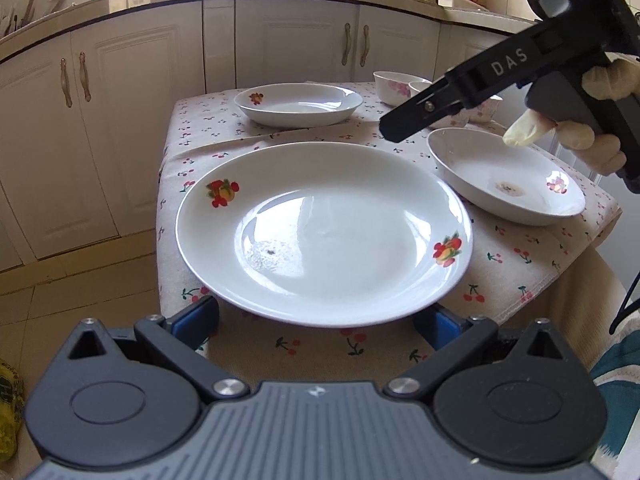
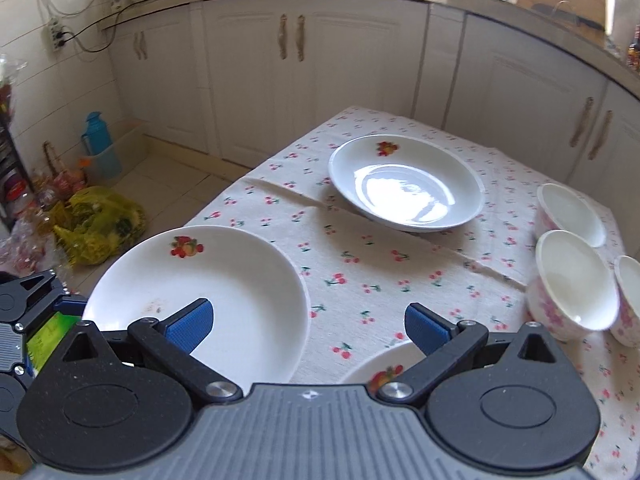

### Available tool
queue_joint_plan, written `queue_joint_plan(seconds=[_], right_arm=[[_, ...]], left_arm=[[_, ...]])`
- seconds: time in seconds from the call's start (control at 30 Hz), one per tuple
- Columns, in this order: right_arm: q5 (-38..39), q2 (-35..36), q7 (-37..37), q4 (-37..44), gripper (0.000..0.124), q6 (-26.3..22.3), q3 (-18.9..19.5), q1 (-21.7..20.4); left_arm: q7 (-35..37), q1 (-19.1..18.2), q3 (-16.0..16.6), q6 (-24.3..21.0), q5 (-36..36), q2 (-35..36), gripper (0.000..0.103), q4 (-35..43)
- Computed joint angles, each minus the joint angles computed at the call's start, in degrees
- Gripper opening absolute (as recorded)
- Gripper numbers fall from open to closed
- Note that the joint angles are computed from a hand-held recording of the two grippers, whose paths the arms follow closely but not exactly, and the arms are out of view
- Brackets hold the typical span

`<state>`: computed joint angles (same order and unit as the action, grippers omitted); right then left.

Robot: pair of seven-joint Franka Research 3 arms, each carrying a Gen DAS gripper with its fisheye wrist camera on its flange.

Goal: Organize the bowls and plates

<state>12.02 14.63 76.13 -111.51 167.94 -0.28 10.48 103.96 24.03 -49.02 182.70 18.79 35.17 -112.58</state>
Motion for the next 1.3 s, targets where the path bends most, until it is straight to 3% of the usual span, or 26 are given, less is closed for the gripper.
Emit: queue_joint_plan(seconds=[0.07,0.2,0.37,0.6,0.73,1.03,1.3], right_arm=[[4.4,1.5,-5.2,2.3,0.103,-2.6,3.1,-2.8],[10.6,4.6,-12.0,7.7,0.103,-9.2,5.5,-5.1],[14.1,8.4,-16.1,13.9,0.102,-15.5,5.3,-5.8],[14.4,12.9,-17.5,21.4,0.096,-23.4,4.5,-5.7],[14.5,15.4,-17.5,25.6,0.081,-28.7,4.5,-6.1],[15.6,16.7,-18.1,27.4,0.076,-31.0,4.4,-6.3],[16.3,16.4,-17.8,27.0,0.076,-28.5,4.2,-6.6]], left_arm=[[0.5,1.1,-1.1,0.2,0.4,0.5,0.103,-0.3],[2.2,3.1,-2.9,1.3,2.6,1.9,0.102,-0.7],[5.1,6.2,-6.6,-1.0,4.5,5.2,0.102,0.7],[10.5,8.4,-9.7,-3.9,1.5,7.2,0.102,1.4],[13.5,8.8,-10.5,-5.7,-0.8,7.8,0.102,2.2],[17.9,7.8,-10.0,-6.9,-5.9,7.1,0.102,3.0],[22.3,4.3,-8.4,-8.5,-9.0,8.0,0.102,7.3]])
